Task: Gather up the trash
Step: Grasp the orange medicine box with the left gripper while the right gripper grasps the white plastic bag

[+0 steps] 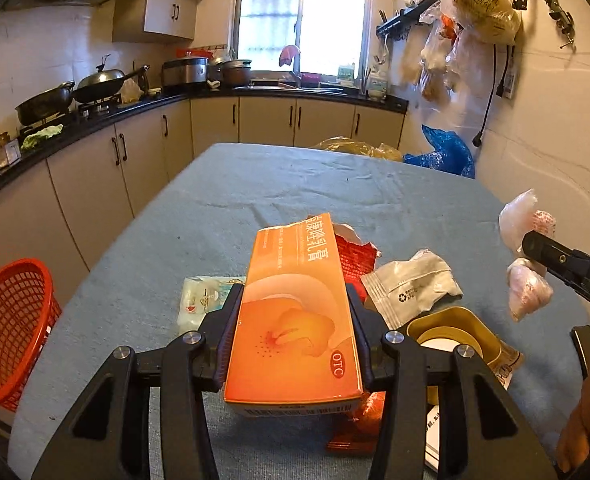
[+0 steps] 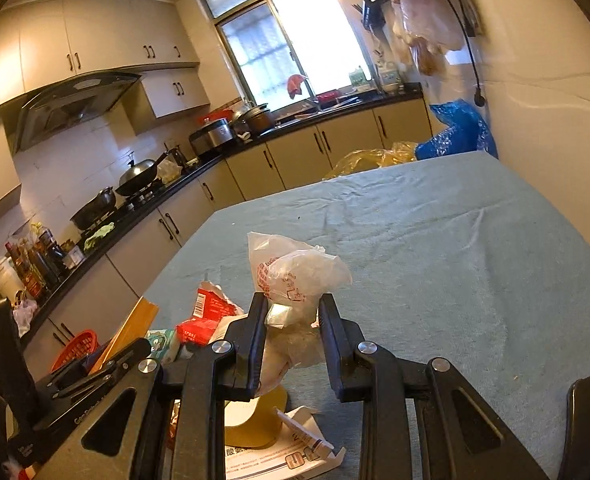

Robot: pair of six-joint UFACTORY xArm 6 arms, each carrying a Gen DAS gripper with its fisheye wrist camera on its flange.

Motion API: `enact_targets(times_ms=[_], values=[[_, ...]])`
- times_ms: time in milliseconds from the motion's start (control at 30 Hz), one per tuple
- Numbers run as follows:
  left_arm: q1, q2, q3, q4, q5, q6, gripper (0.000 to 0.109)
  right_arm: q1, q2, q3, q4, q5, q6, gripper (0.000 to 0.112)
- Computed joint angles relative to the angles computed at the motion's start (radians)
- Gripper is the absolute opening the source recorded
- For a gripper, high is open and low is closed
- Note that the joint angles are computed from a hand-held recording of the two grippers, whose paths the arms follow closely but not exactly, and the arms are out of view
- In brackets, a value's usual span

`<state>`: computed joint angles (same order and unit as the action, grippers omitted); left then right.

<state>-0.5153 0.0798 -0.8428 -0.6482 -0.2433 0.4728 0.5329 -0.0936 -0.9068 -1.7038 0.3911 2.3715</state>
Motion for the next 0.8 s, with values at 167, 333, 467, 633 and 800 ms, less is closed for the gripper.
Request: enact_targets(times_ms=[167,333,467,633,800], values=[[-0.025,0.013,-0.029,-0.159,0.004,0.151,0.046,0.008,0.003,-0.001,-0.006,0.006,-0.015,0.028],[-0.017,0.006,-0.013,-0.120,-0.014,0.116,0.046,0.014,0.011,-0.009,-0.004,0.003,-0.034,0.028],[-0.025,0.013,-0.028,-0.190,-0.010,0.180,0.046,0.007,0.019,-0.015,-0.015,-0.014,-0.036,0.028],[-0.033,0.020,-0.045,-0.256,-0.007,0.245,0.046,0.005,0.030,-0.025,-0.018,-0.028,-0.044,0.028],[-0.034,0.024,-0.052,-0.283,-0.007,0.279,0.046,-0.005,0.042,-0.034,-0.018,-0.048,-0.049,0.028]])
